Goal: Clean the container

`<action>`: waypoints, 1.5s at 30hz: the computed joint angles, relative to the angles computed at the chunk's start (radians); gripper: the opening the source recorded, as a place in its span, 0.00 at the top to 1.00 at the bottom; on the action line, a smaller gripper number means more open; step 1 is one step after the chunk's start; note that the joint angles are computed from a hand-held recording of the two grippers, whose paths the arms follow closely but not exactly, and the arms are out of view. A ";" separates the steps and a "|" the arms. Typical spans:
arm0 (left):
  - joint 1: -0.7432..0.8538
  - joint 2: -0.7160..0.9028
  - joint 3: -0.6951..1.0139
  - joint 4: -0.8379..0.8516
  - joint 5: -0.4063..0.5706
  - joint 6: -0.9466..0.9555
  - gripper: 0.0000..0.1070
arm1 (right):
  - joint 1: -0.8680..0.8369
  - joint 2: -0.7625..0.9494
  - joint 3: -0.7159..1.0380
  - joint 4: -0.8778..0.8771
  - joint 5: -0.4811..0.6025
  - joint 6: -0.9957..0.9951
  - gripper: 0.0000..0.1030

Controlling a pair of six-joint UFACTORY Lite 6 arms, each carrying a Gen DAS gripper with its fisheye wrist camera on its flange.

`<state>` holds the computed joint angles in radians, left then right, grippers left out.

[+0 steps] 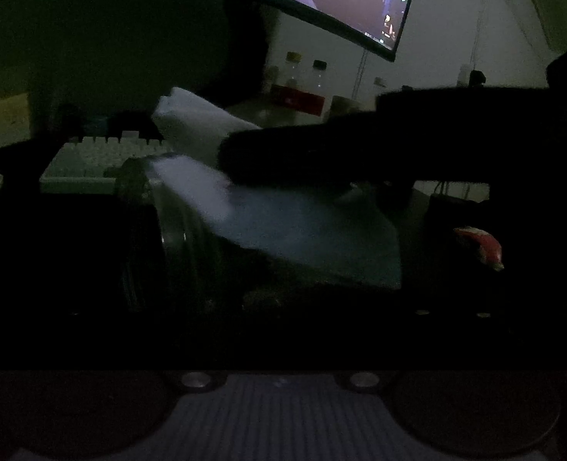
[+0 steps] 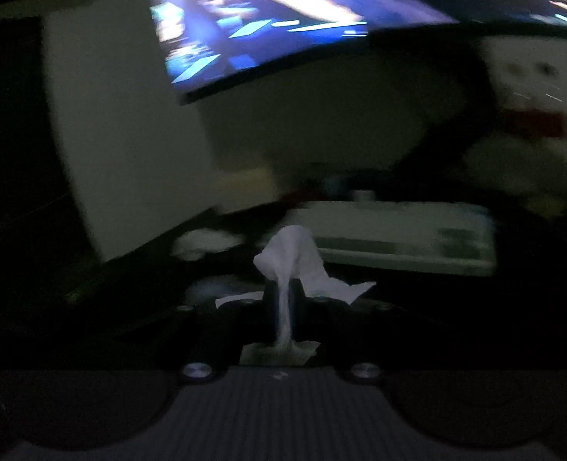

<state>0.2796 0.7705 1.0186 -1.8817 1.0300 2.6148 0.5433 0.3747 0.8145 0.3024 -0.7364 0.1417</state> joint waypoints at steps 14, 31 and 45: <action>0.073 0.061 0.126 0.252 0.206 -0.341 0.96 | -0.195 -0.219 -0.250 -0.165 0.001 0.297 0.93; 0.100 0.074 0.142 0.246 0.091 -0.179 0.17 | -0.016 -0.023 0.070 -0.132 0.163 0.119 0.93; 0.111 0.088 0.165 0.189 0.059 -0.171 0.06 | -0.026 0.089 0.197 0.019 0.202 -0.024 0.92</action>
